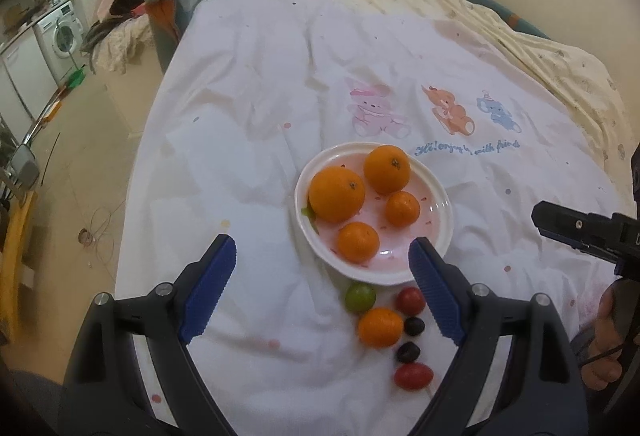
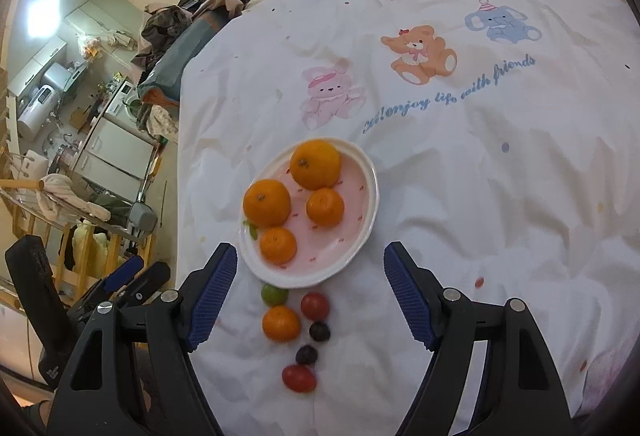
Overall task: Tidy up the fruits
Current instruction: 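Withdraw both open grippers from the plate, then close the right gripper around the red tomato and lift it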
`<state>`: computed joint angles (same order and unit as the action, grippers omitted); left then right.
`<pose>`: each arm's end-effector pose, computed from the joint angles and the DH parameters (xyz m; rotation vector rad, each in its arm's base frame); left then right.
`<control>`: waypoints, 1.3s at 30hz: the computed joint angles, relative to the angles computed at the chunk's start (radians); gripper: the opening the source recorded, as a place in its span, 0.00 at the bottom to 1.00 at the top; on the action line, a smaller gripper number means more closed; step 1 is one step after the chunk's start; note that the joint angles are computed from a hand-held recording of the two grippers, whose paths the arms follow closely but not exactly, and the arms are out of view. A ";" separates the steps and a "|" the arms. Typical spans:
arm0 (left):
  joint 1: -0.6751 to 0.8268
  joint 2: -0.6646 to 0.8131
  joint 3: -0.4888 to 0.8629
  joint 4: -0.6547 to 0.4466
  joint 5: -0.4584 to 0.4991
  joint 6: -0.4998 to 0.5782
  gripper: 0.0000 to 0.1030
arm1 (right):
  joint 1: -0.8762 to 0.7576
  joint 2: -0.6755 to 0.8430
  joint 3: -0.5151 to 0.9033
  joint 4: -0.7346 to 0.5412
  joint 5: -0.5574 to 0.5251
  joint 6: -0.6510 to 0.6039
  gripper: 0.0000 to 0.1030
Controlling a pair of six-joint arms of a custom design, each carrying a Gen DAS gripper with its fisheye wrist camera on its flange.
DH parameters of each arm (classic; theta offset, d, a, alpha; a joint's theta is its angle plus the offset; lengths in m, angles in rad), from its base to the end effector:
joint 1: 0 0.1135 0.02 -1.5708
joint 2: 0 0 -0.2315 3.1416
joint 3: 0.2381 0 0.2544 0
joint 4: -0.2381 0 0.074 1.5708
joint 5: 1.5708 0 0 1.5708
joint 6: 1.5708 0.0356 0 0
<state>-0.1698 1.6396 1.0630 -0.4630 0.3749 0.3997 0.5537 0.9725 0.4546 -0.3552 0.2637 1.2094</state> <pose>0.3232 -0.0686 0.1676 0.8413 2.4066 -0.4003 0.1782 0.0992 0.1515 0.9044 2.2904 0.4830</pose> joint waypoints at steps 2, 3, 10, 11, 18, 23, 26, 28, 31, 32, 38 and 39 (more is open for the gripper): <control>0.017 -0.009 -0.012 -0.013 0.011 0.002 0.84 | 0.055 -0.002 0.003 -0.026 0.042 0.041 0.80; 0.022 -0.016 -0.020 -0.018 0.014 0.001 0.84 | 0.070 -0.002 0.003 -0.034 0.053 0.056 0.80; 0.032 -0.018 -0.049 -0.014 -0.007 0.004 0.84 | 0.162 0.035 -0.011 -0.040 0.082 0.174 0.80; 0.032 -0.011 -0.045 -0.019 -0.009 0.004 0.84 | 0.171 0.045 -0.011 -0.038 0.084 0.184 0.80; 0.017 0.000 -0.036 -0.036 -0.011 -0.005 0.84 | 0.222 0.175 0.024 0.003 0.062 0.223 0.80; 0.011 0.001 -0.035 -0.034 -0.029 -0.017 0.84 | 0.240 0.314 0.027 0.145 -0.040 0.231 0.80; 0.012 0.013 -0.019 -0.046 -0.045 -0.027 0.84 | 0.242 0.444 0.061 0.225 -0.126 0.223 0.80; 0.014 0.021 -0.011 -0.055 -0.049 -0.029 0.84 | 0.248 0.526 0.094 0.266 -0.169 0.204 0.77; 0.014 0.026 -0.005 -0.064 -0.058 -0.027 0.84 | 0.248 0.631 0.152 0.292 -0.216 0.176 0.70; 0.015 0.027 -0.003 -0.067 -0.057 -0.027 0.84 | 0.248 0.663 0.170 0.300 -0.230 0.168 0.69; 0.031 0.047 0.020 -0.084 -0.053 -0.036 0.84 | 0.237 0.817 0.281 0.283 -0.261 0.095 0.60; 0.036 0.053 0.027 -0.089 -0.050 -0.039 0.84 | 0.243 0.822 0.288 0.274 -0.253 0.086 0.57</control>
<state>-0.1333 1.6926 1.0903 -0.5523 0.3248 0.3609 0.7971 1.7941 0.7429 -0.0813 0.0111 1.2958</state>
